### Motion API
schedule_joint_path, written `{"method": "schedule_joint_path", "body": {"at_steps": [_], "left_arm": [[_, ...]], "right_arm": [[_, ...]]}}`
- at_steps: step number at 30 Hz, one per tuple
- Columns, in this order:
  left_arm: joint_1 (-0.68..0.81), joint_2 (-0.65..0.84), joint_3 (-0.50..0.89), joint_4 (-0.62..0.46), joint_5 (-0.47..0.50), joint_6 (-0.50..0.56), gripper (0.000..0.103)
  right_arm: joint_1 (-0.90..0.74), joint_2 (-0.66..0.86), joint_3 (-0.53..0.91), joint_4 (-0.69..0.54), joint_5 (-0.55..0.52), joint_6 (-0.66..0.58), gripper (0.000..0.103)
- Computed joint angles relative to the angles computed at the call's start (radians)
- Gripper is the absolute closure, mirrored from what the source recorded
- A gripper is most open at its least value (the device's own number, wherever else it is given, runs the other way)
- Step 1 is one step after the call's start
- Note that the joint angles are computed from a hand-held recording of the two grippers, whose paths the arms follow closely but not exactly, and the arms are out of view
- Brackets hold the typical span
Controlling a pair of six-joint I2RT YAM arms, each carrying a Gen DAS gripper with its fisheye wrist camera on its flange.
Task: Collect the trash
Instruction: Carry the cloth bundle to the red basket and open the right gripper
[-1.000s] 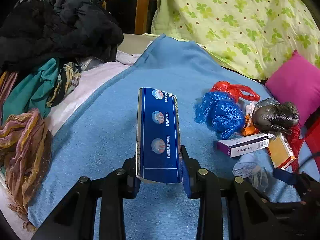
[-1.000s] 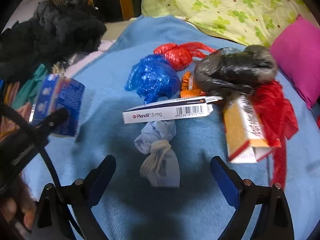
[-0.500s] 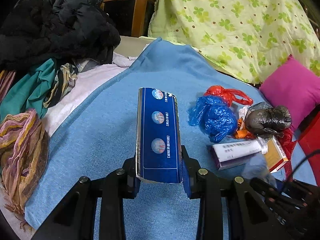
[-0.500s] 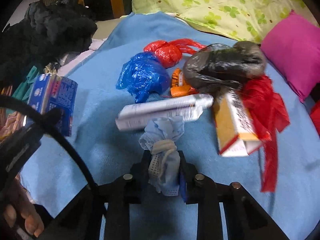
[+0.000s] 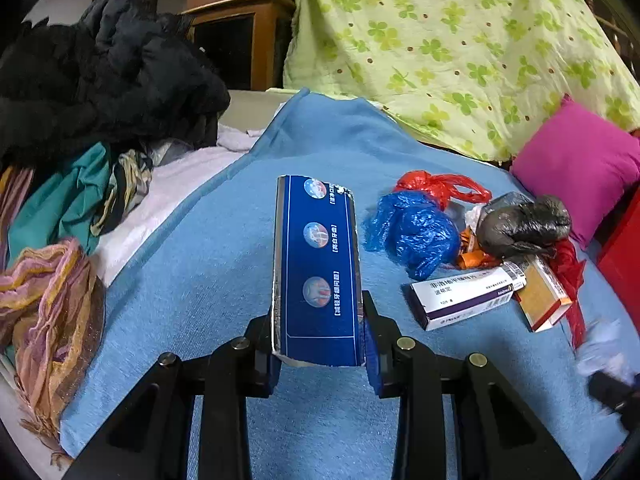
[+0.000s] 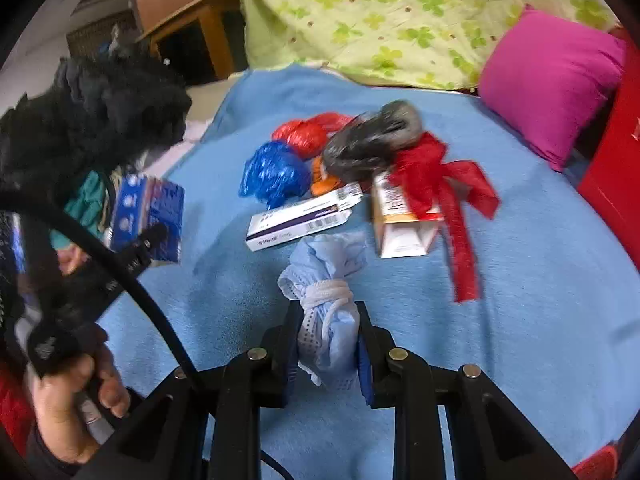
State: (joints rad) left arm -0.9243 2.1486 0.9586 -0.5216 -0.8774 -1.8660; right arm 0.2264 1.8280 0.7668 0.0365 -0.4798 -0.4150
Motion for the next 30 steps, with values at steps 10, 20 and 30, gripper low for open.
{"method": "schedule_joint_path", "body": {"at_steps": [10, 20, 30], "left_arm": [[-0.098, 0.052, 0.193, -0.245, -0.019, -0.048, 0.068], [-0.150, 0.133, 0.539, -0.367, -0.077, 0.151, 0.068], [-0.205, 0.354, 1.036, -0.280, -0.050, 0.548, 0.068]], "right_arm": [[-0.245, -0.056, 0.025, -0.100, -0.194, -0.071, 0.077], [-0.519, -0.001, 0.134, -0.245, -0.357, -0.179, 0.077], [-0.880, 0.133, 0.350, -0.465, -0.450, -0.344, 0.077]]}}
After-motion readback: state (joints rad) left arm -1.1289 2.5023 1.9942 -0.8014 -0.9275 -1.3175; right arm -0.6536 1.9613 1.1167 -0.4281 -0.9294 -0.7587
